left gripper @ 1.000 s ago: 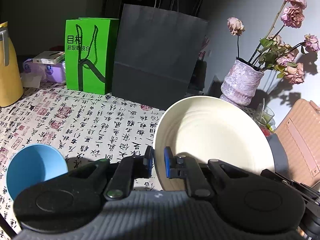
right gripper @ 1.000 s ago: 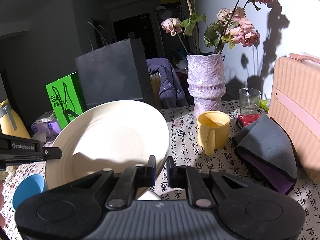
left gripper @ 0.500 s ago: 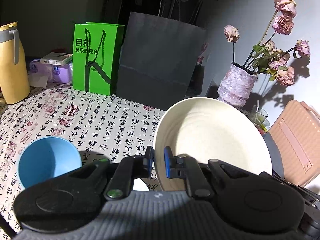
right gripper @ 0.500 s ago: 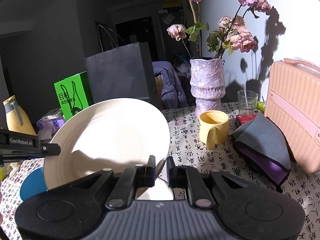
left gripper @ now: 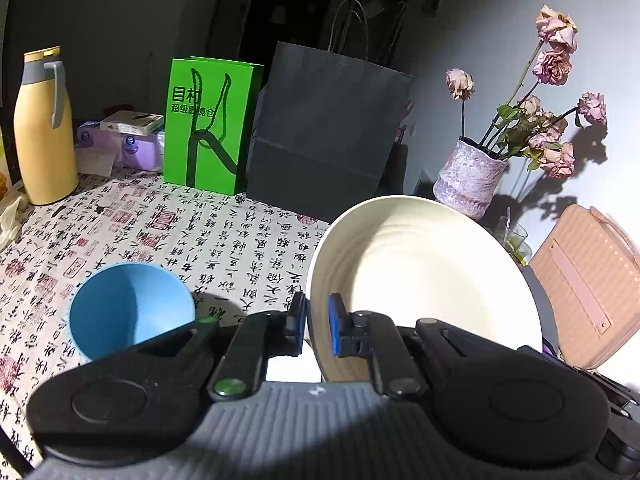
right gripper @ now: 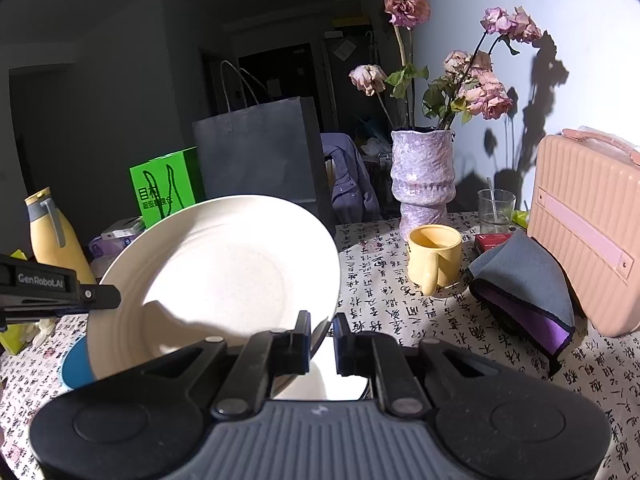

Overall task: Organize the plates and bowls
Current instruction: 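Carry the cream plate with both grippers past the bowls toward the stack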

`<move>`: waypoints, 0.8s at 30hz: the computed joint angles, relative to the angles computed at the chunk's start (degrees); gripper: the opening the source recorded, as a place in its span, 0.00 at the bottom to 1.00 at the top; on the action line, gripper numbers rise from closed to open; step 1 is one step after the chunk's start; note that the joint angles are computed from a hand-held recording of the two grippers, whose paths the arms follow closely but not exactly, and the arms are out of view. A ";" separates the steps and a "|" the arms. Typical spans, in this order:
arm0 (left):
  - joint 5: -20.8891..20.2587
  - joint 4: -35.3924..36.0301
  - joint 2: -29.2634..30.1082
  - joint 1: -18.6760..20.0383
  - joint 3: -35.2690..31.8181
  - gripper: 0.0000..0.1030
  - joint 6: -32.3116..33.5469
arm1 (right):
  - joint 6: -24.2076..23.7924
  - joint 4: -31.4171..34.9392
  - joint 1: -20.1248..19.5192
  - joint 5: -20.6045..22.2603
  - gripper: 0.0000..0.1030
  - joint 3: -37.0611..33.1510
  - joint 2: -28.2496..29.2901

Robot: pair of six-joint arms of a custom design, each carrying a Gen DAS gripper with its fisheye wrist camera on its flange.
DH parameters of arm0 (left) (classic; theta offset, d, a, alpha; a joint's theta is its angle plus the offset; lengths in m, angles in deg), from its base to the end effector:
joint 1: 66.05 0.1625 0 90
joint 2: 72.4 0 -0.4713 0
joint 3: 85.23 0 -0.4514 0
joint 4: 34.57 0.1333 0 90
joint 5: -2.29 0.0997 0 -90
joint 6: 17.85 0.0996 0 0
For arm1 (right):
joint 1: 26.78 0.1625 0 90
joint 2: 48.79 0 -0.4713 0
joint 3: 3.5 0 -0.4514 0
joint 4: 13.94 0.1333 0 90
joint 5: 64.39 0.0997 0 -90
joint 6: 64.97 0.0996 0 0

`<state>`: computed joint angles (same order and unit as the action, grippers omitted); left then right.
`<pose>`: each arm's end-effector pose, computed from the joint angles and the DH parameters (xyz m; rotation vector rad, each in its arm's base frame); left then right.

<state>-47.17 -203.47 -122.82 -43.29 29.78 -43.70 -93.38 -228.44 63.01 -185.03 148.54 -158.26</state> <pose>-0.4852 -0.4183 0.0693 0.8283 2.5430 -0.9469 0.0815 -0.2745 0.3882 0.0244 -1.9393 1.4596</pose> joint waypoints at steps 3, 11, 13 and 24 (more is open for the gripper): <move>0.03 -0.14 -1.29 -0.31 1.37 0.12 -0.42 | -0.06 -1.57 1.63 -1.34 0.11 0.64 0.69; 0.54 -1.57 -4.93 -1.74 5.53 0.12 0.14 | 0.33 -5.69 5.79 -4.49 0.11 2.70 2.14; 0.26 -1.80 -5.96 -1.96 6.59 0.12 -0.26 | 0.11 -7.32 7.07 -5.81 0.11 3.00 3.18; 0.79 -3.24 -10.77 -3.21 12.26 0.12 -1.93 | 1.69 -14.03 12.48 -9.15 0.11 5.78 7.08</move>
